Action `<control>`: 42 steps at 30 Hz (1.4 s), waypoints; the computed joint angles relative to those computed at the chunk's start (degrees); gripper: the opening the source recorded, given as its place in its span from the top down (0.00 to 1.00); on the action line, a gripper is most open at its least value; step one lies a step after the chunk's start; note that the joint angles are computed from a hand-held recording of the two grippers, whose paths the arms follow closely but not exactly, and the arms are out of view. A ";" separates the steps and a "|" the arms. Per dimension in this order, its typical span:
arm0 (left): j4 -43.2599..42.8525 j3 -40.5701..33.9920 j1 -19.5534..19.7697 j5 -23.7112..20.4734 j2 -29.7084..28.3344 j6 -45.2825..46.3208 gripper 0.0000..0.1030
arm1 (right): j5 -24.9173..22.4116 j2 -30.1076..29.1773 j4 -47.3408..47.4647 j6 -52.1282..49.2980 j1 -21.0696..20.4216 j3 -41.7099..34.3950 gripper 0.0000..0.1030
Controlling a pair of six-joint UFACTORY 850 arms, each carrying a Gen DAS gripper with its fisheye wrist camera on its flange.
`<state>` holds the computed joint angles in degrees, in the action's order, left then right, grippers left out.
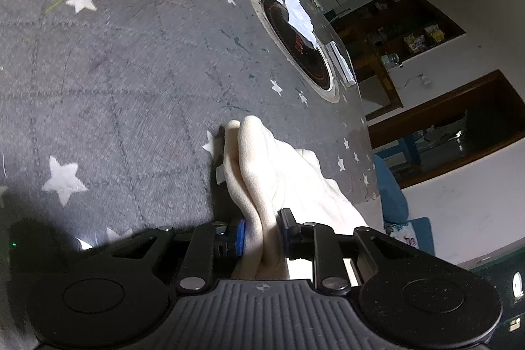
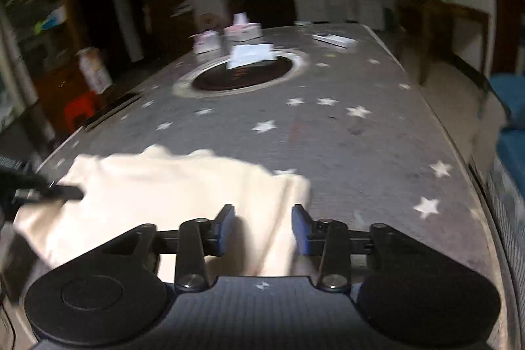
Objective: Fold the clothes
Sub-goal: 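Lift the side edge with both grippers and fold it over the rest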
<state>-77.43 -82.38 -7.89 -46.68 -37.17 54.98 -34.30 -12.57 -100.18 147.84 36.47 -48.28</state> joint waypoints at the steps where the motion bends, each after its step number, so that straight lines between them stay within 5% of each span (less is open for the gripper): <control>1: 0.13 -0.06 -0.07 0.28 0.02 0.11 0.77 | 0.04 0.07 -0.74 1.58 -0.49 0.42 0.55; 9: 0.69 -0.30 -0.55 1.72 0.11 1.46 0.77 | 1.08 -1.23 -10.79 13.82 -2.79 1.18 0.53; 14: 1.59 -0.32 -0.97 2.98 0.50 2.49 0.79 | 2.80 -1.88 -15.64 16.29 -2.76 0.32 0.84; 17: 1.87 -0.41 -1.29 3.37 1.03 3.82 0.81 | 1.69 -1.41 -15.98 17.15 -2.16 0.49 0.88; 28: 0.75 -5.29 -5.39 1.31 0.55 7.70 0.83 | -6.70 5.22 -7.26 6.57 -0.51 2.93 0.89; 42: 4.38 -15.88 -12.98 2.42 -6.13 5.92 0.83 | -11.75 8.96 1.92 -4.89 -5.34 5.64 0.89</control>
<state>-73.05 -98.25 -20.87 -44.27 -43.30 60.89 -46.05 -3.61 -98.26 142.95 31.14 -42.64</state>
